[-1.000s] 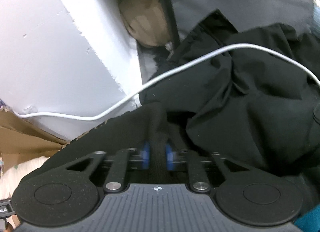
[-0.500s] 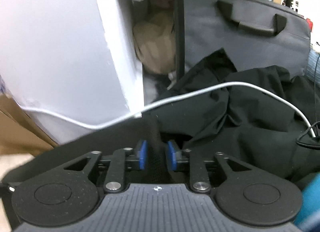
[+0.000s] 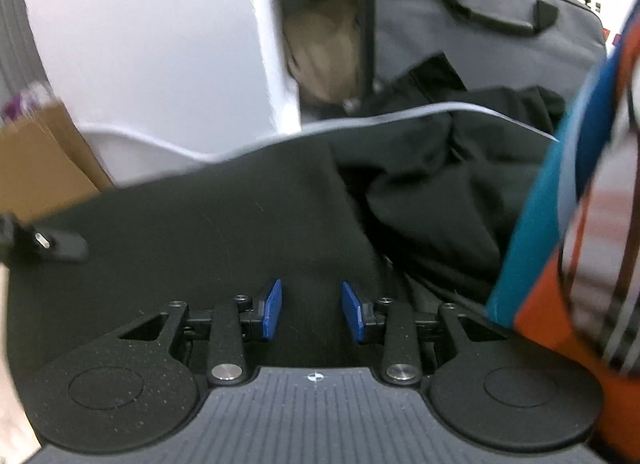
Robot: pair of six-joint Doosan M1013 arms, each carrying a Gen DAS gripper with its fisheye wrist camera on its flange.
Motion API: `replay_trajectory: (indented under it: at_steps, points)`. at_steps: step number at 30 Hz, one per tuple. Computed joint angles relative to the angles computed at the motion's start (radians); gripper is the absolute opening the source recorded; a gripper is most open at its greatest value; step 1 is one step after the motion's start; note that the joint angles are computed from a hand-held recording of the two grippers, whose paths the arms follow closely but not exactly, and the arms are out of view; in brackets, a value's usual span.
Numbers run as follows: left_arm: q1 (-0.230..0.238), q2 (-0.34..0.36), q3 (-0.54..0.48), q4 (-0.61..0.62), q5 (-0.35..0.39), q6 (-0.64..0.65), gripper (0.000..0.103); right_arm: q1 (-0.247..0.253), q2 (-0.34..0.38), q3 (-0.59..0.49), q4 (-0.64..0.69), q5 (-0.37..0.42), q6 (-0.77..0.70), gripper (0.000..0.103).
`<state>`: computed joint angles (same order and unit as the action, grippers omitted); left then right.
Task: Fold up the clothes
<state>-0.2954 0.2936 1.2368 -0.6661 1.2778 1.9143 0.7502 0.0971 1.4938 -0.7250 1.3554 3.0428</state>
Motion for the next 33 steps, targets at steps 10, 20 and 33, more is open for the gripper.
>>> replay_trajectory:
  at_steps: [10, 20, 33]
  points:
    - [0.008, 0.008, -0.062, 0.055, 0.036, 0.053, 0.053, 0.076, -0.001, -0.014, -0.094, -0.065, 0.101, 0.044]
    - [0.009, 0.056, -0.06, -0.021, -0.001, -0.055, 0.046, 0.116, 0.058, -0.062, -0.164, -0.181, 0.232, 0.046]
    - [-0.021, 0.029, -0.063, 0.189, -0.166, -0.045, 0.014, 0.107, 0.103, -0.095, -0.129, -0.2, 0.239, 0.048]
